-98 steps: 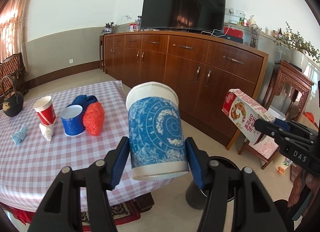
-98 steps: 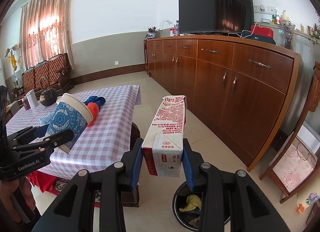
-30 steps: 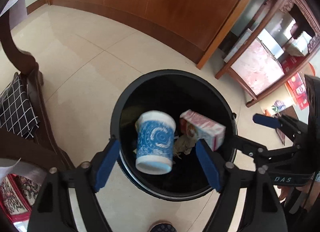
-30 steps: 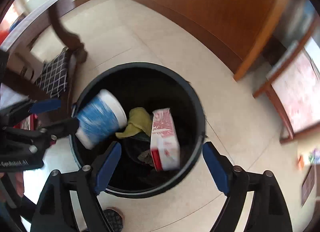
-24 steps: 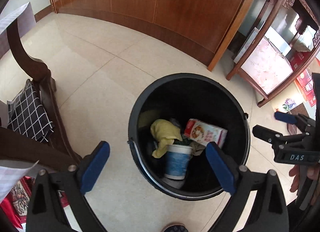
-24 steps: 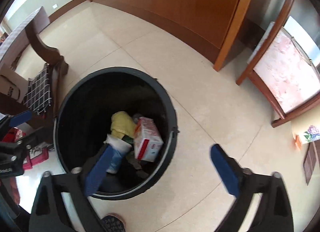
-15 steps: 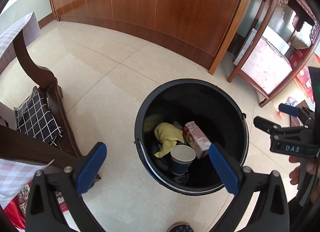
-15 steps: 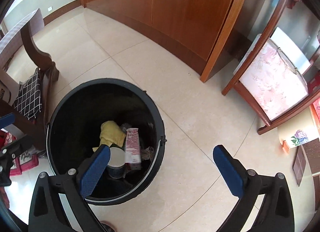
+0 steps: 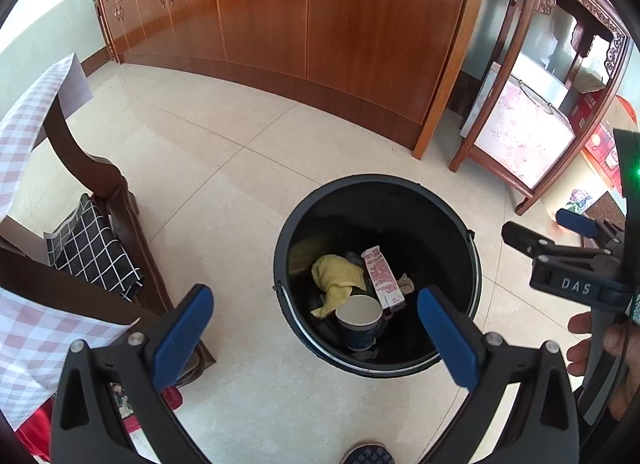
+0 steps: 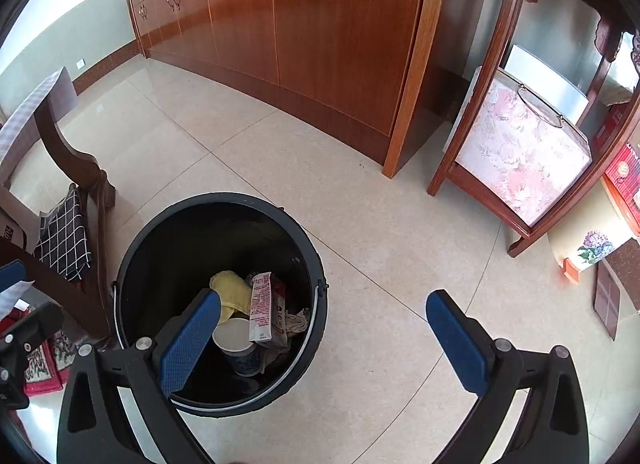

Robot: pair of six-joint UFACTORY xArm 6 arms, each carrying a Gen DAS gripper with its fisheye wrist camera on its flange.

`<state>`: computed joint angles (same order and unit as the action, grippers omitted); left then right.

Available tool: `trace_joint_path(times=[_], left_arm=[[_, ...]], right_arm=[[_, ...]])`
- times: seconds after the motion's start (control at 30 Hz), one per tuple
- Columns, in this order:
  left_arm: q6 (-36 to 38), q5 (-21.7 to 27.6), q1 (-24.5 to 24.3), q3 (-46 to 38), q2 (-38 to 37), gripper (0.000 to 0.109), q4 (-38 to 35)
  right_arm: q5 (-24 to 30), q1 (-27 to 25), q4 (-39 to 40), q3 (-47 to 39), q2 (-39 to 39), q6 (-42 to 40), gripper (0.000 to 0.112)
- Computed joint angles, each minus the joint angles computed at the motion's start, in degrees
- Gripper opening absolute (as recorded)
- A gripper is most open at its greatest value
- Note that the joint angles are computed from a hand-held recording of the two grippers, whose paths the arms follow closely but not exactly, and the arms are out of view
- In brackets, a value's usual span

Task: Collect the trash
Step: 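Move both open tools back toward the table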

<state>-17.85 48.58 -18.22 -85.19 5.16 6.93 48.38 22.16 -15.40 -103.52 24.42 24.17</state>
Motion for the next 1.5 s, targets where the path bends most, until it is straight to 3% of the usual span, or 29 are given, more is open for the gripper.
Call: trace_joint_path(times=[0.43,0.6,0.77,1.03,1.23,1.4,1.5], left_arm=[[-3.2,-1.2,-0.2,5.3,-7.7,0.103,3.3],[-5.1,-1.6,0.3,8.5,-12.0,0.103,4.5],[-8.0,-0.9,1.2,11.1,-16.8,0.103,8.0],[-12.3,-0.9,4.2,14.9,-23.5,0.103,12.1],[-15.6,-0.2,8.1,18.8,-30.3,0.103,15.6],[-16.1,-0.4,14.1,21.9,-35.9,0.103,14.4],[-17.0,-0.2,16.6,23.6,-38.6,0.103,15.5]], right_arm=[[-9.8,2.5,-7.8,10.3,-8.8,6.6,0.103],[-11.7,3.7,-7.2,12.8,-11.2,7.4,0.103],[-10.3,6.1,-5.6,11.8,-12.7,4.7,0.103],[-7.2,10.5,-6.4,3.1,-10.2,1.4,0.103],[-5.0,14.7,-1.4,-6.2,-5.9,-6.4,0.103],[-3.3,18.6,2.2,-18.4,0.7,-11.7,0.103],[0.6,21.0,4.9,-30.9,7.9,-15.1,0.103]])
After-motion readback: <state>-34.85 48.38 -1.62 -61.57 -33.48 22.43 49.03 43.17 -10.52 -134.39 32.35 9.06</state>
